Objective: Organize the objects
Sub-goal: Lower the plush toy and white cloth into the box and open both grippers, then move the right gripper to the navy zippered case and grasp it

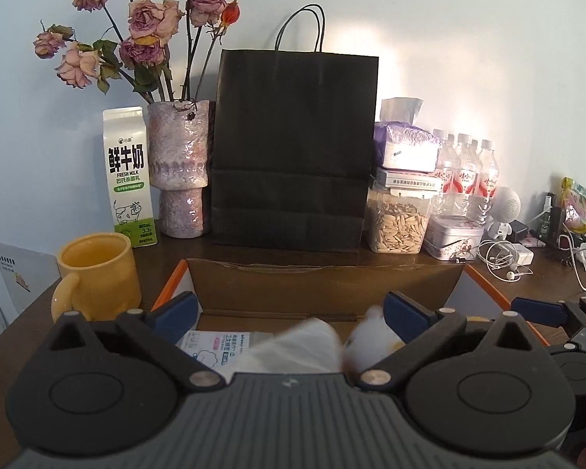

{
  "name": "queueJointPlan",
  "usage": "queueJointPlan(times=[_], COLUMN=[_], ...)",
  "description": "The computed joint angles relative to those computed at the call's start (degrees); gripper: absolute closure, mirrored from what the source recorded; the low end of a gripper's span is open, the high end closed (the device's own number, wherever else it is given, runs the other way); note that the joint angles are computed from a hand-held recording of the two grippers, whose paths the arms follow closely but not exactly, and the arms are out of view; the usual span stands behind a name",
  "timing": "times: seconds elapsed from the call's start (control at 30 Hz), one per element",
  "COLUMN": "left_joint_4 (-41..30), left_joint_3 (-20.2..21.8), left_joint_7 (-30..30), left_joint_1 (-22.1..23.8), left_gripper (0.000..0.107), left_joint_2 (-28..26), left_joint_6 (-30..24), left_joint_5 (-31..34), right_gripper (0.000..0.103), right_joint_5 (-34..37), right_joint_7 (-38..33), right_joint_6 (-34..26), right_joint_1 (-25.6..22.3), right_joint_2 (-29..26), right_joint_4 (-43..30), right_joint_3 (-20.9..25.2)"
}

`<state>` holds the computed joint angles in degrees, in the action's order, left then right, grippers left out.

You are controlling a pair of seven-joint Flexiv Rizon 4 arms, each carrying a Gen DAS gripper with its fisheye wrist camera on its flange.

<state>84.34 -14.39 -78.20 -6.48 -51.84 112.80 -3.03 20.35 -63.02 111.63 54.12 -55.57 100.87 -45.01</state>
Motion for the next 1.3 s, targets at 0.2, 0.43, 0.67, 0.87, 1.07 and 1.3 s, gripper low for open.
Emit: queueJointPlan(times=[0.2, 0.43, 0.67, 0.87, 1.07, 1.3], left_joint_4=[0.2, 1.3, 4.3, 8.1, 13.3, 19.4], left_joint_3=[1.0, -0.1, -2.0, -3.0, -4.0, -4.4], left_joint_7=[0.0, -0.4, -1.8, -3.1, -5.2, -7.2], left_joint_1=[-0.6, 0.4, 2.8, 5.0, 7.9, 10.9], left_gripper=[0.004, 0.004, 0.004, 0.004, 0.004, 0.004], left_joint_2=[0.3, 0.9, 2.9, 5.3, 8.1, 11.0], left_joint_6=[-0.5, 0.2, 1.7, 2.8, 4.1, 5.7], left_joint_5=[-0.9, -0.1, 2.5, 5.2, 8.2, 11.7], right_gripper=[0.0, 0.0, 0.0, 0.0, 0.0, 0.0], right_joint_5=[0.1, 0.6, 2.1, 4.1, 7.2, 10.9], right_joint_7=[-0.4, -1.4, -3.4, -6.6, -9.9, -13.1], right_joint_6=[0.3, 0.8, 2.1, 4.0, 5.3, 6.3], right_joint_1=[0.1, 1.0, 3.0, 5.2, 8.2, 13.4], right_joint_2=[0.3, 1.0, 2.6, 4.6, 6.7, 8.7], right_joint_4=[0.4, 1.3, 3.5, 6.6, 10.0, 15.1], right_joint_3=[0.2, -0.1, -0.8, -0.7, -0.7, -1.7])
